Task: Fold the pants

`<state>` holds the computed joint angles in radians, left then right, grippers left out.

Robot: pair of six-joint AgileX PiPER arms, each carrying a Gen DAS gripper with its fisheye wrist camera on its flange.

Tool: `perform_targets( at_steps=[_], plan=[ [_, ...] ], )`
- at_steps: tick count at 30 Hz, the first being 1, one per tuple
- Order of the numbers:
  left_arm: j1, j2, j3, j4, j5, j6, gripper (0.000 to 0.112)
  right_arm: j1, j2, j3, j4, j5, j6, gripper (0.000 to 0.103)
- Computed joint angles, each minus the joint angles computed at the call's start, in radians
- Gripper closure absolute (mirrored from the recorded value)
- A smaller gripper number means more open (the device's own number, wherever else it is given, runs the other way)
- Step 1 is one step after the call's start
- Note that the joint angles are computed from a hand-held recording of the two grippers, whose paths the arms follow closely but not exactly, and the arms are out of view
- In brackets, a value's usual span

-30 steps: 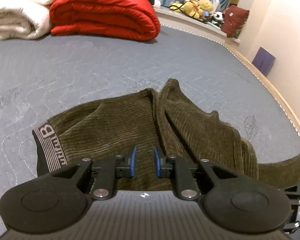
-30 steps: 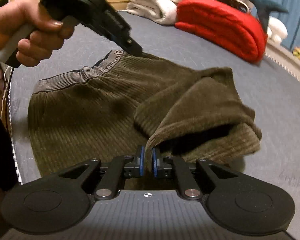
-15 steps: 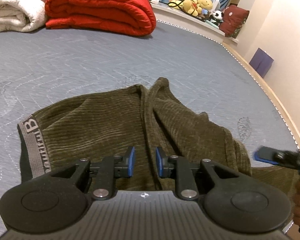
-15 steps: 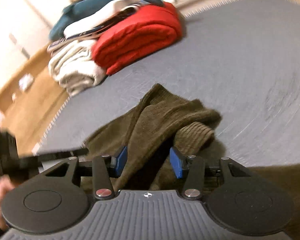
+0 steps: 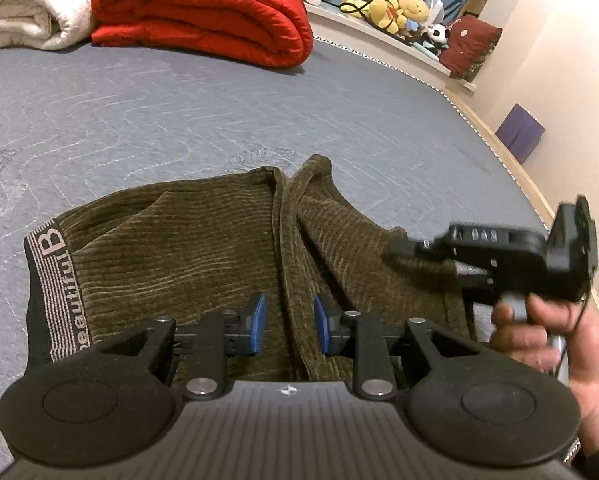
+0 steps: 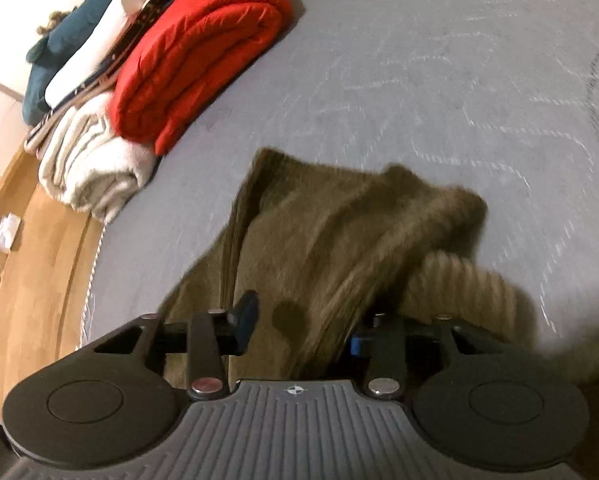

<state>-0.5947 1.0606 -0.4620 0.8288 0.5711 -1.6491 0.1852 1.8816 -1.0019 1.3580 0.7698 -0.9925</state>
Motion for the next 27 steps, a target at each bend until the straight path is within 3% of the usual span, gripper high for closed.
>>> perform_targets(
  at_steps=[10,17,27],
  plan=[
    [0.101,0.028,-0.018,-0.051,-0.072,0.076,0.083,-0.004,0.072,-0.170,0.052,0.064,0.011,0.073],
    [0.177,0.038,-0.013,-0.105,-0.107,0.160,0.083,0.018,-0.006,-0.199,0.003,0.177,-0.180,0.082],
    [0.173,0.044,-0.031,-0.086,-0.086,0.114,0.083,-0.019,-0.089,-0.172,0.059,0.153,-0.223,0.093]
  ],
)
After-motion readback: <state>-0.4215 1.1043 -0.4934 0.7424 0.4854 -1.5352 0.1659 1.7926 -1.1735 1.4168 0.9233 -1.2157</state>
